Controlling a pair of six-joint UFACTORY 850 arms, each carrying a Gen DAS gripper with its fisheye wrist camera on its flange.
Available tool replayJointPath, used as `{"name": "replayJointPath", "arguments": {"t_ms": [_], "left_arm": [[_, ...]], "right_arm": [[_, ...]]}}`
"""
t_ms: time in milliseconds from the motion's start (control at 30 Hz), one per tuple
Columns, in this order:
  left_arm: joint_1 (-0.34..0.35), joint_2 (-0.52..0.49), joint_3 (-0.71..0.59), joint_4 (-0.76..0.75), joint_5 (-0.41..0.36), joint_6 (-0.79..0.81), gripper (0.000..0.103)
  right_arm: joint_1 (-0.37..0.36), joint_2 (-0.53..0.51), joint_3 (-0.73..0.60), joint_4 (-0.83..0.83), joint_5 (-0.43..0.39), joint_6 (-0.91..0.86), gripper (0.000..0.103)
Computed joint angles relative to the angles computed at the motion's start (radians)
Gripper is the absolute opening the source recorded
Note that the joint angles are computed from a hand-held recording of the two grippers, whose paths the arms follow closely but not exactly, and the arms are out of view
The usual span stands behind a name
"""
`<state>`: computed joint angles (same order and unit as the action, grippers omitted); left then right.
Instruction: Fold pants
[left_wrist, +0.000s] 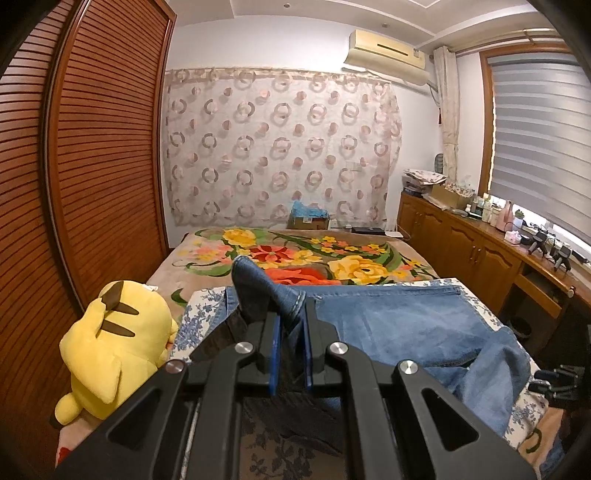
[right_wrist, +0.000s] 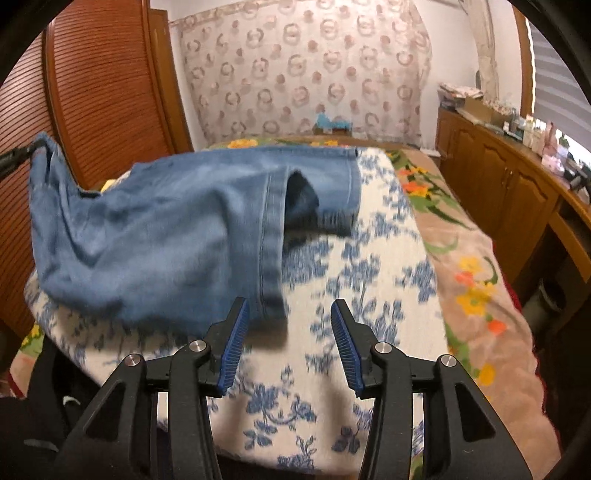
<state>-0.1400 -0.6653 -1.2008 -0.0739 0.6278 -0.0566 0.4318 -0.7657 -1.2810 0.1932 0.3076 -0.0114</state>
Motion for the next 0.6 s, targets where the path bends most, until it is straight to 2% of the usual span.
{"name": "replayJointPath", "arguments": {"t_ms": [133,333,433,500,567,600], "left_arm": [[0.008,-0.025,-0.048,-0.015,-0.032,0.023,0.006],[0.018,-0.078,-0.137,-0.025,-0.093,0.034,0.006],[0.017,-0.099,-0.173,-0.035,-0.117,0.040,0.006],[0.014,-0.114,-0.195,-0.047,-0.130,0.050,0.006],[0.012,-0.130,-0.219,-0.057,-0.146,0.059,0.006],[0.015,-0.138,-0.232,-0.055,-0.155,0.056,0.006]], "right_arm": [[-0.007,-0.028,-0.019,-0.114,-0.014,0.104,0.046],[-0.020,-0.073,-0.084,-0.385,-0.044,0.348,0.046],[-0.020,-0.098,-0.117,-0.527,-0.059,0.479,0.037],[-0.018,-0.103,-0.121,-0.526,-0.055,0.472,0.033],[-0.029,-0.102,-0.124,-0.645,-0.046,0.593,0.015],[-0.033,-0.102,-0.124,-0.701,-0.041,0.650,0.013]]}}
